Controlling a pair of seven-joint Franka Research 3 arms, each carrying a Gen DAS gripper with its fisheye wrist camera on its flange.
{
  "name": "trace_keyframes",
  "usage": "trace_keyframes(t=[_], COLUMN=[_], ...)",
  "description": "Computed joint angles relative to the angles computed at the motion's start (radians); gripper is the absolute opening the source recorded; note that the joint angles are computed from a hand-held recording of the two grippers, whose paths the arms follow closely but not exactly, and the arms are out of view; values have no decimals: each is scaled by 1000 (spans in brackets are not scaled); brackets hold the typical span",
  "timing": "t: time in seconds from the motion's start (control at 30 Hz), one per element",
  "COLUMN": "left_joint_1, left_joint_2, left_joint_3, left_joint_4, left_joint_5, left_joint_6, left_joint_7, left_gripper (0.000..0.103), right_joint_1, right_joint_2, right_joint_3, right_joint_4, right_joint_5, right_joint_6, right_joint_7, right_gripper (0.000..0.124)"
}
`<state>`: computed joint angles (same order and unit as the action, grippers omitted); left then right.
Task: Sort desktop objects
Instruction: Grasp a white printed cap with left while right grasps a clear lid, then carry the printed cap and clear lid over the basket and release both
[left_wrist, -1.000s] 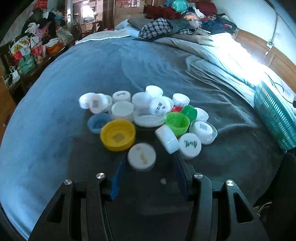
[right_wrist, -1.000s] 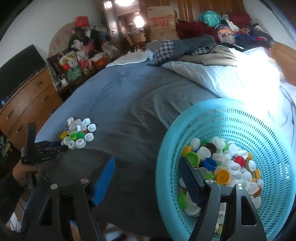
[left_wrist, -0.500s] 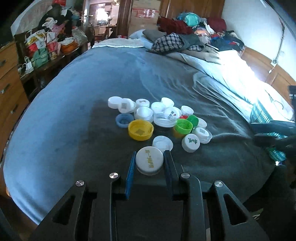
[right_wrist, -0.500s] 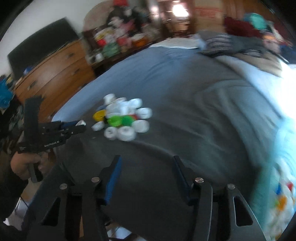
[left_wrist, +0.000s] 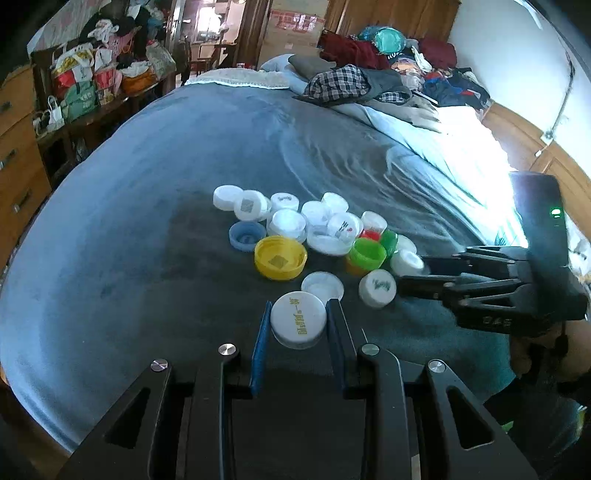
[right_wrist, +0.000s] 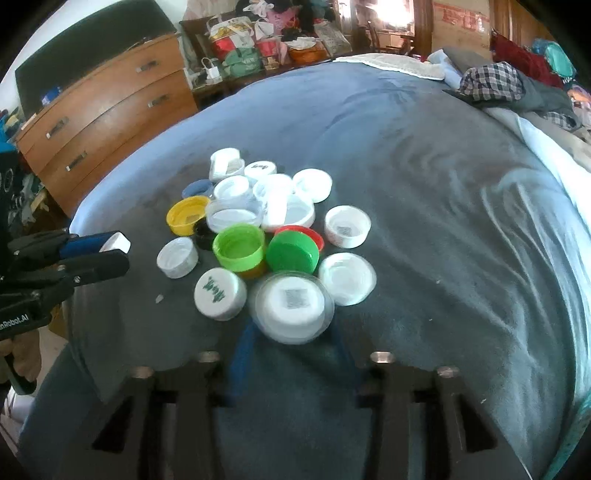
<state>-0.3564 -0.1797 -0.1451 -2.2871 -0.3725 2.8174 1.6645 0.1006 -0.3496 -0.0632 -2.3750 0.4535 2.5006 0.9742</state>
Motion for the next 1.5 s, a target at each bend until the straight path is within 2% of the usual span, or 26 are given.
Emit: trace_keyframes(t=[0.03,0.1,0.13,0.17,0.2,0.3,0.37,0.47,0.6,0.8,0.9,1.13,1.37,1.5], left_joint_1=[-2,-11,11,45,45,41,36,21,5,8,9,-41,-133,-204], left_joint_2=[-3,1,18,45,50,38,43,38,10,9,36,159,354,457], left_joint_3=[2,3,-15,-39,-39,-46,-49,-42,-45,-83,-108,-161,-209,-213], left_joint_4=[12,39,56,83,87,75,73,62,53,113,178,378,670,826], left_joint_5=[-8,-9,62,142,152,163,166,102,76,219,315,438,588,652], left_joint_6=[-2,7,-22,-85,-96,-93,-98,-93,-81,-77,-94,-126,-220,-280], left_joint_7=[0,30,-7,-76,-89,-71,-66,-48,-43,-141,-210,-246,-277,-289], left_gripper=[25,25,25,25,25,25,25,25,25,25,25,25,25,25], right_joint_1=[-3,8,6,-29,-59,-69,-74,-86,-98,-136,-172,-273,-384,-440], right_joint_2=[-19,-64,-56,-14,14,-59,-95,-119,-180,-307,-364,-449,-457,-450], right_joint_3=[0,-2,-1,35,52,14,14,-1,-18,-32,-48,-95,-149,-176], right_joint_4=[16,30,61,83,94,38,12,-16,-51,-89,-94,-71,-18,4], right_joint_5=[-11,-1,-41,-152,-223,-207,-217,-192,-161,-154,-160,-202,-242,-260], right_joint_6=[-21,-8,-55,-157,-212,-178,-166,-170,-174,-140,-123,-110,-108,-102], right_joint_7=[3,-19,-15,-5,47,45,40,72,85,104,119,134,143,146], right_gripper=[41,41,41,41,41,41,41,42,42,42,42,42,43,43])
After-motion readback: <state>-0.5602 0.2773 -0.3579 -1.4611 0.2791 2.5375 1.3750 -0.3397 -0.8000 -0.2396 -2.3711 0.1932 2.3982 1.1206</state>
